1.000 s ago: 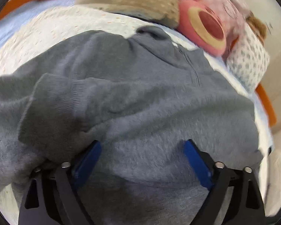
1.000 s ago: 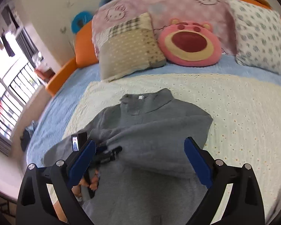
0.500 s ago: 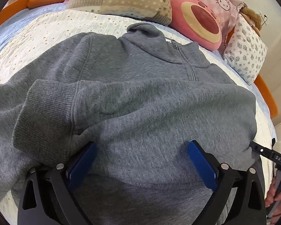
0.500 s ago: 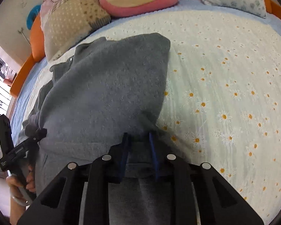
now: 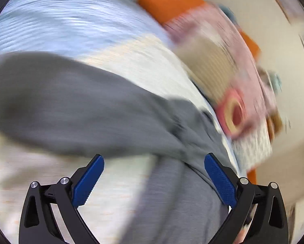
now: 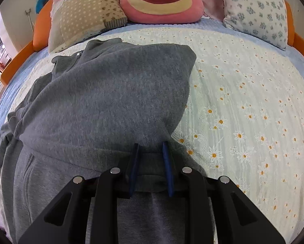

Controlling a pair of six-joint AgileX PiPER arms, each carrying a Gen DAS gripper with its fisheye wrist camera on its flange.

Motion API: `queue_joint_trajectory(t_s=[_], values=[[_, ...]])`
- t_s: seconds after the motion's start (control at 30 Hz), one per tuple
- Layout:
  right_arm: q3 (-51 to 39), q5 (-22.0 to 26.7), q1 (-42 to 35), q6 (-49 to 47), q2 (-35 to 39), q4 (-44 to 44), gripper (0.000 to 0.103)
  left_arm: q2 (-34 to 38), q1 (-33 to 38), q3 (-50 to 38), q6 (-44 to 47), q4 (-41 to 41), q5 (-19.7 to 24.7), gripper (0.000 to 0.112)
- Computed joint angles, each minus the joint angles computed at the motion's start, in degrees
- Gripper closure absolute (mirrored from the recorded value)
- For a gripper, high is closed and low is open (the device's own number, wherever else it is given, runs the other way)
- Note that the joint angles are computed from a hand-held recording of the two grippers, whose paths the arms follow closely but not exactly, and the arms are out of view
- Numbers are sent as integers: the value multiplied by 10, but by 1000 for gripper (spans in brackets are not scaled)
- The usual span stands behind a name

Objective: Fold large clothes

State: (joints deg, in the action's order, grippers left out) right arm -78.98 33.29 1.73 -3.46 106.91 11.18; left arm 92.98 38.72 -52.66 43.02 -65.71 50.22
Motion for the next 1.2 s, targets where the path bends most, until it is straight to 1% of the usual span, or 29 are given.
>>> queue_joint_trajectory(t_s=[0.07, 0.1, 0.13, 0.17, 0.2, 0.27, 0.3, 0.4, 0.47, 0.53, 0.57, 0.63, 0.7, 0.8, 0.83, 0.87, 0.9, 0.93, 0.97, 1.0, 1.07, 1.13, 1.2], values=[[3, -4, 0, 0, -1, 0, 80, 9, 98, 8, 10, 6, 17, 13], [1, -5, 3, 5, 0, -6, 80, 22, 151, 4, 10, 15, 33, 13], [1, -6, 5, 9, 0, -14, 80, 31, 183, -2, 8, 23, 42, 13], [0, -8, 8, 15, 1, -22, 80, 35, 217, -6, 6, 37, 39, 13], [0, -8, 10, 18, 1, -27, 80, 33, 237, -9, -1, 56, 26, 13], [-1, -10, 14, 31, 2, -42, 80, 37, 261, -18, -2, 78, 11, 13], [-1, -11, 16, 38, 2, -49, 80, 41, 270, -23, -4, 86, 7, 13], [1, -15, 24, 62, 1, -76, 79, 94, 278, -62, -12, 89, 37, 13], [2, -16, 27, 71, 0, -87, 79, 126, 277, -80, -11, 87, 47, 13], [2, -15, 27, 73, 0, -88, 79, 141, 262, -90, -4, 78, 29, 13], [1, -14, 26, 72, 0, -87, 79, 140, 257, -84, 10, 59, 21, 13], [-1, -11, 29, 74, 1, -95, 79, 154, 253, -94, 26, 31, 34, 13], [-7, -6, 32, 77, 4, -107, 79, 177, 237, -118, 14, 30, 32, 13], [-18, 8, 38, 87, 6, -125, 79, 181, 214, -132, 11, 25, 4, 13], [-21, 16, 46, 105, 5, -150, 79, 177, 205, -132, 5, 30, -8, 20], [-24, 28, 62, 139, 1, -195, 79, 173, 191, -139, -13, 46, -23, 31], [-23, 36, 75, 164, -5, -227, 77, 167, 174, -144, -50, 85, -43, 61], [-26, 54, 92, 177, -12, -246, 77, 170, 163, -152, -80, 112, -46, 80], [-19, 52, 106, 170, -24, -241, 77, 171, 162, -153, -88, 115, -38, 85], [-12, 49, 126, 146, -39, -222, 77, 172, 153, -157, -110, 129, -40, 89], [-9, 45, 162, 126, -55, -203, 77, 160, 134, -156, -145, 163, -66, 91], [-31, 52, 190, 82, -53, -135, 77, 142, 112, -161, -190, 212, -83, 93], [-62, 59, 211, 53, -39, -64, 77, 129, 91, -181, -229, 249, -75, 93]])
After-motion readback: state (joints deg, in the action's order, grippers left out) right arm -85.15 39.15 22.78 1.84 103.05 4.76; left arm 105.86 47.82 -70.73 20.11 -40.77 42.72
